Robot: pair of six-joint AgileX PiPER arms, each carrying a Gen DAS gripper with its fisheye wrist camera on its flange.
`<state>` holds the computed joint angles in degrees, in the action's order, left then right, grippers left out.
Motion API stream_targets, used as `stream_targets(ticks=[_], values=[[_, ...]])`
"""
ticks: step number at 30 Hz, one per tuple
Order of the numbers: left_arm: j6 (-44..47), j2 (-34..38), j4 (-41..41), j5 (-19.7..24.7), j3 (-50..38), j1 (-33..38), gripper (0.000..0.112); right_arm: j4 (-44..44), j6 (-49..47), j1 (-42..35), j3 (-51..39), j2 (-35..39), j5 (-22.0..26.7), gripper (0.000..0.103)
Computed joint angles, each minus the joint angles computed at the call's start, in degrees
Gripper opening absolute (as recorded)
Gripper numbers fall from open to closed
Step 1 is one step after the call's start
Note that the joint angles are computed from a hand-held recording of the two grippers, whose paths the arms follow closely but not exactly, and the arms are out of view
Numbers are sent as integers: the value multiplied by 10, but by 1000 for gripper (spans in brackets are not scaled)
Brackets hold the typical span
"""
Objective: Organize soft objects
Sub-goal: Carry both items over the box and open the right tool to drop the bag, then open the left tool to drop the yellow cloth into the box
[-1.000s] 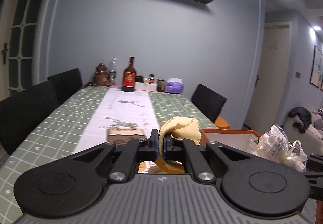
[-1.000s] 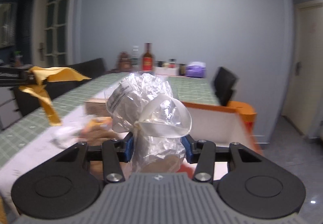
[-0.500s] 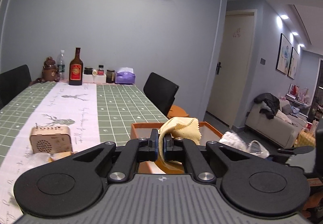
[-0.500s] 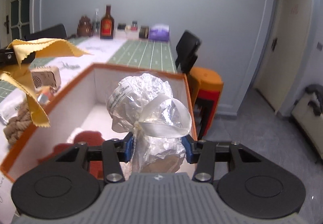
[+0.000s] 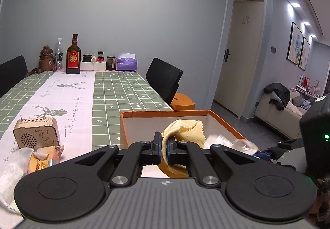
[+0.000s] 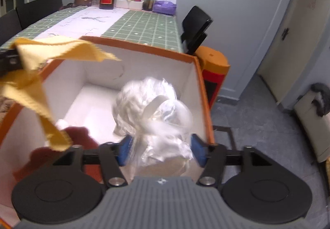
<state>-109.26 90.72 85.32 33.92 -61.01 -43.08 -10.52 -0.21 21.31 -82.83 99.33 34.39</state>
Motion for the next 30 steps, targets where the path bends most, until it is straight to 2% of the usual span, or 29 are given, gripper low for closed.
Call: stream_targets(ticks=[3, 4, 9, 12, 15, 17, 19, 23, 24, 25, 26, 28, 30], values=[[32, 13, -23, 4, -20, 0, 5, -52, 41, 14, 21, -12, -24, 81], [44, 17, -33, 2, -28, 1, 5, -55, 42, 13, 35, -23, -36, 82], [120, 41, -100, -9, -74, 12, 5, -3, -12, -2, 60, -61, -47, 82], [166, 63, -141, -11, -104, 19, 5, -44, 24, -3, 79, -84, -63, 83], [242, 93, -197, 18, -146, 20, 5, -50, 20, -12, 92, -101, -75, 83], [285, 97, -230, 7, -157, 31, 5, -42, 8, -21, 98, -109, -83, 83], [302, 98, -241, 5, -159, 37, 6, -37, -1, -27, 104, -113, -89, 83], [306, 114, -228, 41, -174, 30, 9, -53, -3, -29, 118, -116, -103, 76], [303, 122, -216, 59, -179, 24, 13, -50, -10, -30, 119, -115, -103, 72], [298, 128, -205, 71, -182, 19, 28, -45, -19, -30, 118, -113, -101, 67], [304, 133, -203, 79, -185, 17, 49, -37, -32, -29, 113, -110, -94, 65], [306, 129, -199, 79, -183, 14, 63, 0, -68, -30, 96, -99, -70, 54], [253, 117, -146, 77, -160, 6, 71, 44, -108, -36, 77, -88, -49, 46]])
